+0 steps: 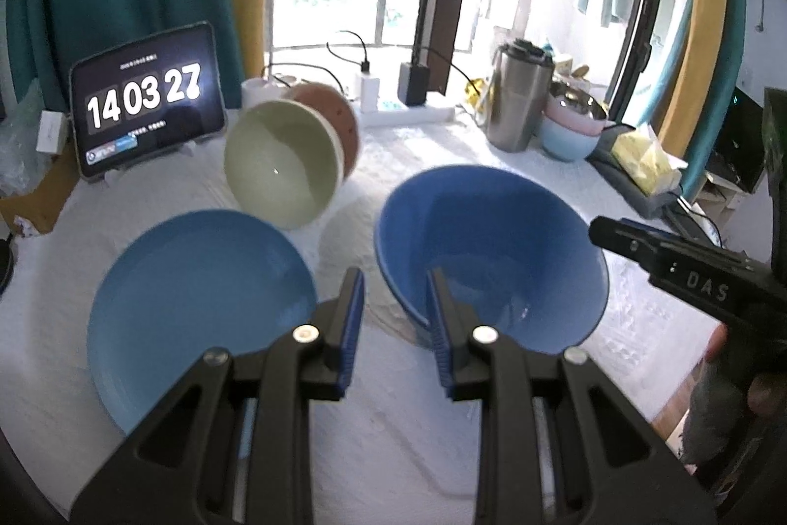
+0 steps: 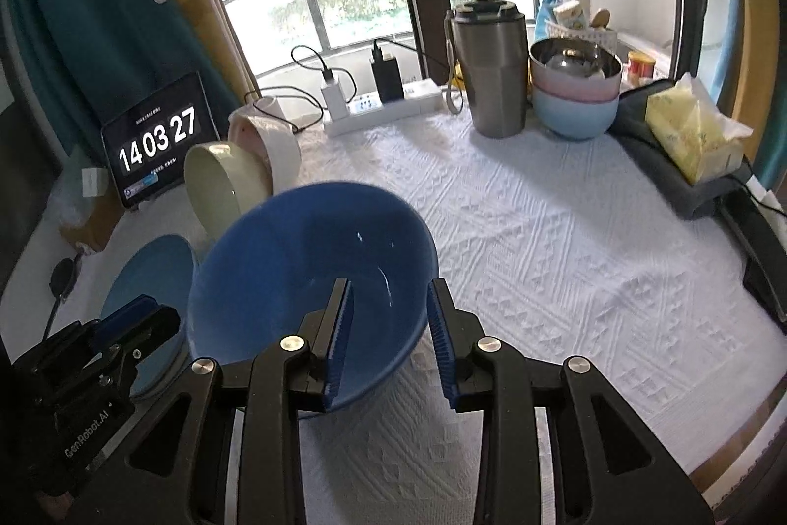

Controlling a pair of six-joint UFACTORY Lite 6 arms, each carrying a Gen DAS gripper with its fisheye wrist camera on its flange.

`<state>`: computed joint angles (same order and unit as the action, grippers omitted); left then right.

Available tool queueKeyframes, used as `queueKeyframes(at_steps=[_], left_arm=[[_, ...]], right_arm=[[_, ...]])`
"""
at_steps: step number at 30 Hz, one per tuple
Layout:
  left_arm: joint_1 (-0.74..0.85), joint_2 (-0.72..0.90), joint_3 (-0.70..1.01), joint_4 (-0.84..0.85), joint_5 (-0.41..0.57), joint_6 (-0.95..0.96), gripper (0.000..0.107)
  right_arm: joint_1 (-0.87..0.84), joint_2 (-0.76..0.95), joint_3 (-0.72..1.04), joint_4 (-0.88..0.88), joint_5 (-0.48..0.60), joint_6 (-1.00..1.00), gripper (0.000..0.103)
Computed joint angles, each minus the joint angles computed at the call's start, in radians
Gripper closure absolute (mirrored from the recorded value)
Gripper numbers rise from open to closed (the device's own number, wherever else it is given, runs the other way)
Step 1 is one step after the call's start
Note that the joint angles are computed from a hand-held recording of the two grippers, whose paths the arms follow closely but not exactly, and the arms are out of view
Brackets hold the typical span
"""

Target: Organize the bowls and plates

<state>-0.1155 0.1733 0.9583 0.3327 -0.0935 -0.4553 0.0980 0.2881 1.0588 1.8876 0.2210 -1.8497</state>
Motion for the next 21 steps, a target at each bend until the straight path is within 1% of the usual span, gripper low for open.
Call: queueKeyframes(at_steps=[3, 9, 13, 15, 18, 21], left_arm=[[0.017, -0.013, 0.001, 0.03, -0.002, -0.024, 0.08], [0.056, -0.027, 0.019, 0.17, -0.005, -0.144, 0.08], [0.094, -0.033, 0.03, 0.317, -0.014, -0.278, 0.08], [0.11, -0.028, 0.038, 0.368, -0.019, -0.323, 0.08], [0.136, -0.018, 0.045, 0.391, -0.035, -0.34, 0.08], [0.169, -0.003, 0.057, 0.507, -0.058, -0.45, 0.08]], right_arm=[[0.008, -0.015, 0.008, -0.023, -0.003, 0.023, 0.07], [0.046, -0.033, 0.035, -0.061, -0.026, 0.062, 0.07], [0.082, -0.023, 0.072, -0.127, -0.049, 0.129, 0.07], [0.099, -0.015, 0.089, -0.161, -0.06, 0.166, 0.07], [0.123, -0.001, 0.115, -0.228, -0.078, 0.233, 0.07], [0.149, 0.009, 0.138, -0.319, -0.098, 0.326, 0.07]])
